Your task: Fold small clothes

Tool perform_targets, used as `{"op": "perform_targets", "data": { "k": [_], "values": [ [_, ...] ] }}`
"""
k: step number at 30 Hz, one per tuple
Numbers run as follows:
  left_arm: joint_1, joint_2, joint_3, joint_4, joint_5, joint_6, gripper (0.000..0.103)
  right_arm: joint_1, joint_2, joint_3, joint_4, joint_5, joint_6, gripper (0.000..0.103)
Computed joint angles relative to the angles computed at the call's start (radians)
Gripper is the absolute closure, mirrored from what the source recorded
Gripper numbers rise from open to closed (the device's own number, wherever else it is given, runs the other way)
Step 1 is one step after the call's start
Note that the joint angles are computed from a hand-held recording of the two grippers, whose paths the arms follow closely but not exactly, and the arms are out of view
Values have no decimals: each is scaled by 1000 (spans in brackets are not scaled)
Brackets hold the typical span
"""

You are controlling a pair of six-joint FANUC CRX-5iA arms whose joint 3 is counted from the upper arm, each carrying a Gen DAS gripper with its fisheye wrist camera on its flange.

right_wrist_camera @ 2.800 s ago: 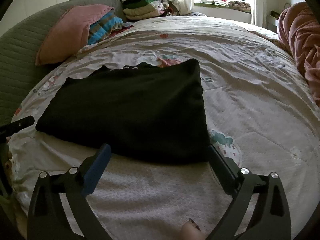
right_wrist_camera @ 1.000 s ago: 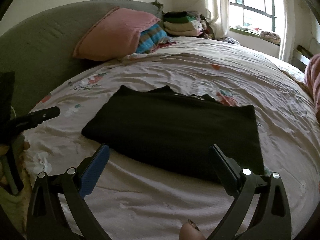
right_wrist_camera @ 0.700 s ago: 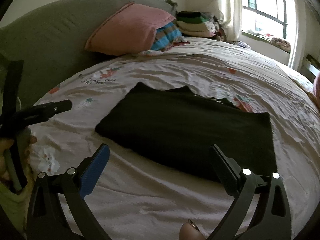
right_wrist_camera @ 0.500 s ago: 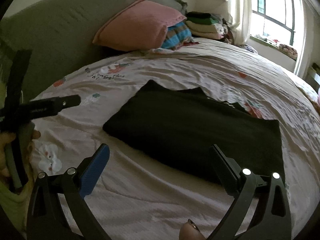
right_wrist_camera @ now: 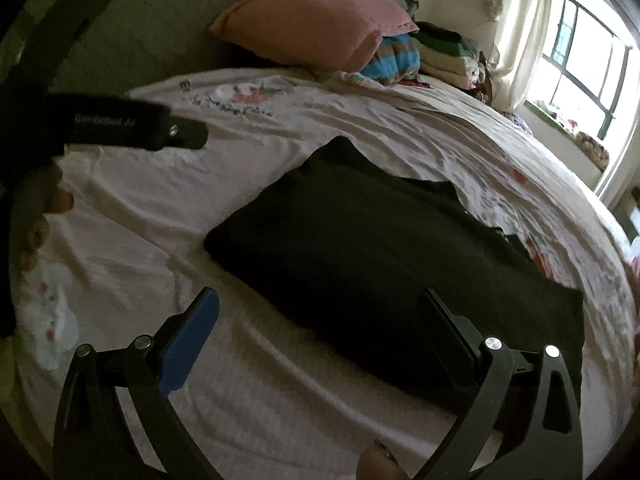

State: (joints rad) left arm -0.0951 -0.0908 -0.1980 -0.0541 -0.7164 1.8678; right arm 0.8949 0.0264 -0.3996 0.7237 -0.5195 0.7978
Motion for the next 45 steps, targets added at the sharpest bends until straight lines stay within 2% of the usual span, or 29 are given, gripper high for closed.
{"op": "perform_targets", "data": {
  "k": [8, 21, 24, 27, 29, 31, 32, 34, 35, 36, 39, 40, 45],
  "values": [
    [-3, 62, 54, -3, -21, -25, 10, 8, 112, 40, 104, -67, -18, 5],
    [-9, 142, 120, -43, -59, -12, 10, -33, 224, 111, 208, -57, -85, 5],
    [-9, 159, 135, -34, -64, -17, 10, -53, 225, 85, 314, -36, -181, 5],
    [-4, 177, 148, 7, -61, -44, 10, -83, 197, 20, 516, -7, -349, 7],
    [0, 189, 155, 53, -54, -72, 10, -106, 177, -15, 624, 18, -435, 16],
    [3, 205, 167, 95, -50, -94, 10, -144, 146, -53, 709, 94, -509, 40],
    [6, 214, 171, 135, -45, -115, 10, -160, 135, -67, 746, 119, -541, 47],
    [7, 233, 184, 175, -44, -132, 10, -190, 118, -85, 819, 163, -602, 73],
    [6, 246, 195, 194, -47, -139, 10, -219, 105, -99, 896, 197, -670, 78],
    [3, 257, 208, 200, -53, -137, 10, -237, 99, -106, 945, 216, -713, 83],
    [-1, 300, 247, 224, -83, -143, 10, -275, 79, -120, 1006, 281, -769, 85],
    [0, 311, 252, 242, -88, -151, 10, -300, 73, -124, 1062, 310, -815, 85],
    [-5, 344, 266, 318, -90, -170, 10, -340, 49, -138, 1198, 344, -928, 86]
  ]
}}
